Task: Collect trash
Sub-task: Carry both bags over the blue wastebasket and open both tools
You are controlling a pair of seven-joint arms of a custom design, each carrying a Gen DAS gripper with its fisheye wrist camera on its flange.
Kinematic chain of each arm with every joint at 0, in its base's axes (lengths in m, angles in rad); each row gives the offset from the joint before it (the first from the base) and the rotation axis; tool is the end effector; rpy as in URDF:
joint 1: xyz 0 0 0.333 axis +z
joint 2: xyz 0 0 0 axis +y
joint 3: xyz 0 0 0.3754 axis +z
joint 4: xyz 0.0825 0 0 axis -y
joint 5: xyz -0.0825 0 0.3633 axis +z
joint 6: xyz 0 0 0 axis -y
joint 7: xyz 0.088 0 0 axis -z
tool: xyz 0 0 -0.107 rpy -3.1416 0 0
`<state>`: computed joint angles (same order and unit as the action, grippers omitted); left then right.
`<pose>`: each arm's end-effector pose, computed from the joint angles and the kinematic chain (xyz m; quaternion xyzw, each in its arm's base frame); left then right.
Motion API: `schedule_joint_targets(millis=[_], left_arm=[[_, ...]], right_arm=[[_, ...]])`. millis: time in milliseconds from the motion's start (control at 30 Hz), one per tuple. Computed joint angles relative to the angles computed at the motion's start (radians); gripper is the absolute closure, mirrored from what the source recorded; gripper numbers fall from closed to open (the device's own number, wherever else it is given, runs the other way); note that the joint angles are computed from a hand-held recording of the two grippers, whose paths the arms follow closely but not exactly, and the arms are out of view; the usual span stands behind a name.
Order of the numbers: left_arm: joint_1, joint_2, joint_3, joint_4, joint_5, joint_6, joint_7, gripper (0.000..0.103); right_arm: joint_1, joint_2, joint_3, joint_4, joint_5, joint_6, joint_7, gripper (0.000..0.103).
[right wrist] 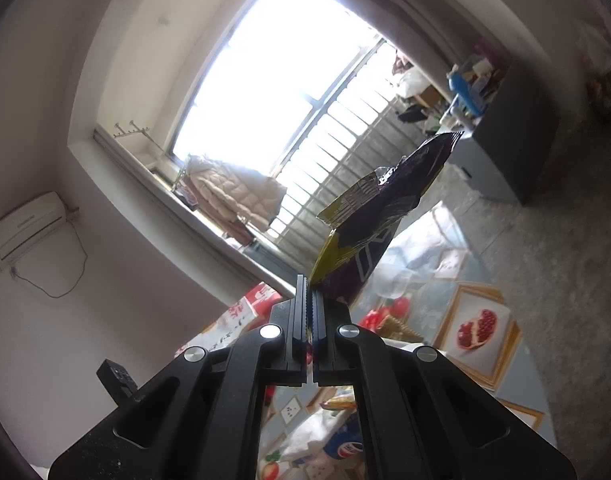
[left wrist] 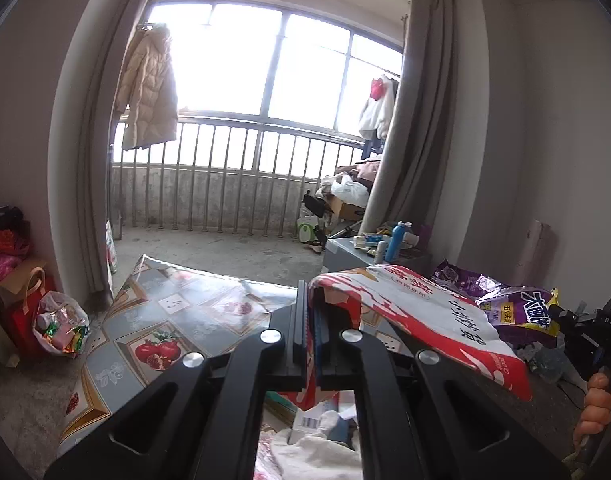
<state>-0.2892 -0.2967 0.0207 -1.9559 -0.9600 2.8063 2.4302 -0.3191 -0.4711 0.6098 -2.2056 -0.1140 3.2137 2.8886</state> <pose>0.4645 -0.0847 0.7818 -0.4414 0.6633 -0.5496 0.2512 0.3826 0.2213 0.7557 -0.3088 0.6973 -0.1380 0.6319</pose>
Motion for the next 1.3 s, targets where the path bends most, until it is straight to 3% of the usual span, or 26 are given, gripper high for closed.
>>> schedule_joint_targets(millis=[133, 300, 500, 633, 733, 800, 1000, 1100, 1133, 1167, 1200, 1233, 1300], left_arm=[[-0.048, -0.034, -0.012, -0.009, -0.022, -0.060, 0.041, 0.101], [-0.096, -0.017, -0.074, 0.017, 0.011, -0.172, 0.027, 0.101], [-0.084, 0.176, -0.209, 0.227, 0.222, -0.524, -0.320, 0.101], [-0.122, 0.346, -0.320, 0.372, 0.441, -0.635, -0.550, 0.101], [-0.194, 0.470, -0.371, 0.461, 0.614, -0.689, -0.697, 0.101], [-0.243, 0.561, -0.386, 0.548, 0.698, -0.761, -0.775, 0.101], [-0.413, 0.787, -0.369, 0.739, 0.942, -0.859, -0.907, 0.098], [-0.447, 0.872, -0.365, 0.795, 0.956, -0.906, -0.937, 0.093], [-0.456, 0.919, -0.364, 0.849, 0.951, -0.947, -0.945, 0.080], [-0.470, 0.959, -0.359, 0.901, 0.951, -0.998, -0.956, 0.056], [-0.480, 0.986, -0.349, 0.936, 0.959, -1.035, -0.964, 0.047], [-0.488, 0.997, -0.340, 0.943, 0.966, -1.035, -0.977, 0.043], [-0.480, 0.975, -0.334, 0.884, 0.957, -0.978, -1.008, 0.042]], right_arm=[[-0.019, -0.200, -0.025, -0.075, -0.003, -0.170, 0.051, 0.103], [-0.016, -0.414, -0.055, -0.145, -0.057, -0.488, 0.131, 0.103], [0.038, -0.543, -0.075, -0.184, -0.087, -0.905, 0.226, 0.103], [0.089, -0.526, -0.085, -0.196, -0.105, -1.127, 0.248, 0.103], [0.141, -0.495, -0.114, -0.263, -0.105, -1.162, 0.283, 0.103], [0.174, -0.474, -0.145, -0.315, -0.106, -1.137, 0.310, 0.103], [0.281, -0.464, -0.282, -0.466, -0.127, -1.055, 0.351, 0.103], [0.323, -0.444, -0.326, -0.514, -0.121, -1.018, 0.355, 0.100], [0.325, -0.442, -0.342, -0.539, -0.125, -0.986, 0.359, 0.095], [0.325, -0.445, -0.357, -0.568, -0.130, -0.952, 0.362, 0.091], [0.334, -0.452, -0.375, -0.602, -0.126, -0.922, 0.356, 0.073], [0.333, -0.442, -0.403, -0.635, -0.125, -0.880, 0.343, 0.057], [0.331, -0.450, -0.424, -0.675, -0.097, -0.825, 0.348, 0.055]])
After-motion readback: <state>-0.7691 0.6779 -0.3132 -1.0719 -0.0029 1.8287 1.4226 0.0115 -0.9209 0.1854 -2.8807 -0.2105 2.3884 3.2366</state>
